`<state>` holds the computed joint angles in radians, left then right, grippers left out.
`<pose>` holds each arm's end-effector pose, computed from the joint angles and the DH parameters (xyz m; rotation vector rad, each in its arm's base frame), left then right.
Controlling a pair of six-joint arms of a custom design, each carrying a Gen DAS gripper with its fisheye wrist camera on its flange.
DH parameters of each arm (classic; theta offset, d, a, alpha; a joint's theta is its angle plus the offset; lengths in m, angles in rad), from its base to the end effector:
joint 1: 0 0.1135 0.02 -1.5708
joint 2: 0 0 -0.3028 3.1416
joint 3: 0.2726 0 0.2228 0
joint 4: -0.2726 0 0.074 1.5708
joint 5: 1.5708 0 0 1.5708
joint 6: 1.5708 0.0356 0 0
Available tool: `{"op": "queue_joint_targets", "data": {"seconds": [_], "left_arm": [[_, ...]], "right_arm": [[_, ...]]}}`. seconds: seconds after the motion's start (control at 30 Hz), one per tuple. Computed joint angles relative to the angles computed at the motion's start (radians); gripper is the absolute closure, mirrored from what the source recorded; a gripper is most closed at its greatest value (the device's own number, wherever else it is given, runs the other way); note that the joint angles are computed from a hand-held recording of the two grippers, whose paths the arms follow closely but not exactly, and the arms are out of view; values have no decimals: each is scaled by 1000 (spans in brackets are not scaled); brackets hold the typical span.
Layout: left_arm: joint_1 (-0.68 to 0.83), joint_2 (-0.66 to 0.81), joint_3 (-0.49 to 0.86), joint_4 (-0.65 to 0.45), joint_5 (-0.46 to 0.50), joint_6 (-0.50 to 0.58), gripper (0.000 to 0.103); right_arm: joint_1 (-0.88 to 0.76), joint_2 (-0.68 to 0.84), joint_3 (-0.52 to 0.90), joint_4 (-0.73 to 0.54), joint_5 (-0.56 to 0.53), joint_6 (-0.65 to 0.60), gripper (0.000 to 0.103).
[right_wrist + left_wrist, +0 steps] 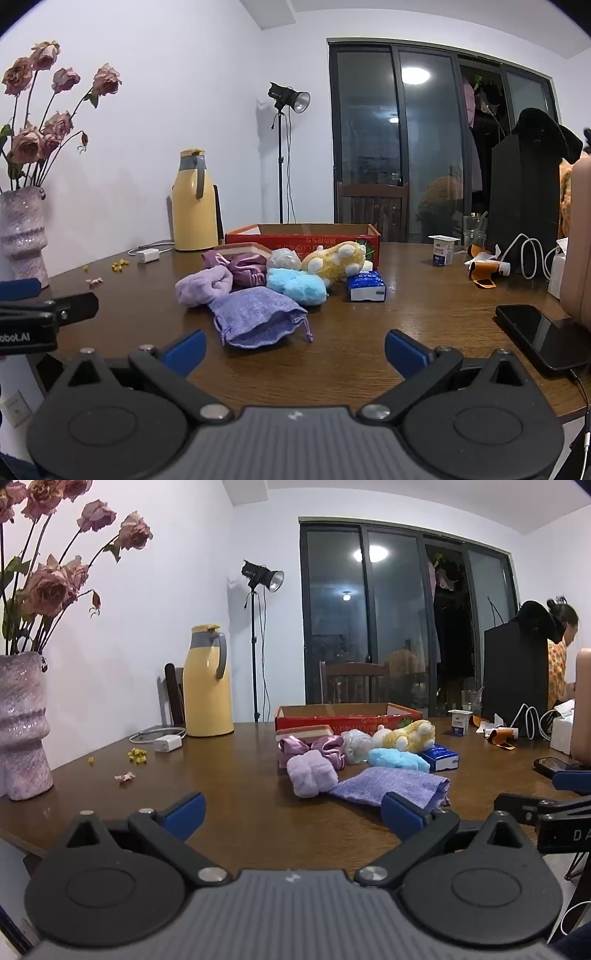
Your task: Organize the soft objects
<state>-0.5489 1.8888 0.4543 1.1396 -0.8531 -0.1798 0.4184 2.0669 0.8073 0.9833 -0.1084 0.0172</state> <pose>0.2669 -0.1318 0.1684 -0.2478 1.7535 0.2692 0.3568 0.1629 0.1641 -0.4461 1.8105 0.4030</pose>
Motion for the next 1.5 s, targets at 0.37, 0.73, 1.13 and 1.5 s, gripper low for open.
{"op": "queue_joint_targets", "data": {"seconds": [0.37, 0.73, 1.13, 1.5], "left_arm": [[21, -10, 20, -56, 31, -25, 0], [9, -11, 9, -25, 23, -1, 0], [9, -11, 13, -30, 23, -2, 0], [11, -2, 10, -6, 29, 14, 0]], "right_arm": [[0, -5, -24, 41, 3, -4, 0], [1, -9, -25, 46, 7, -5, 0], [1, -11, -25, 41, 11, 0, 0], [-2, -9, -28, 51, 6, -4, 0]]}}
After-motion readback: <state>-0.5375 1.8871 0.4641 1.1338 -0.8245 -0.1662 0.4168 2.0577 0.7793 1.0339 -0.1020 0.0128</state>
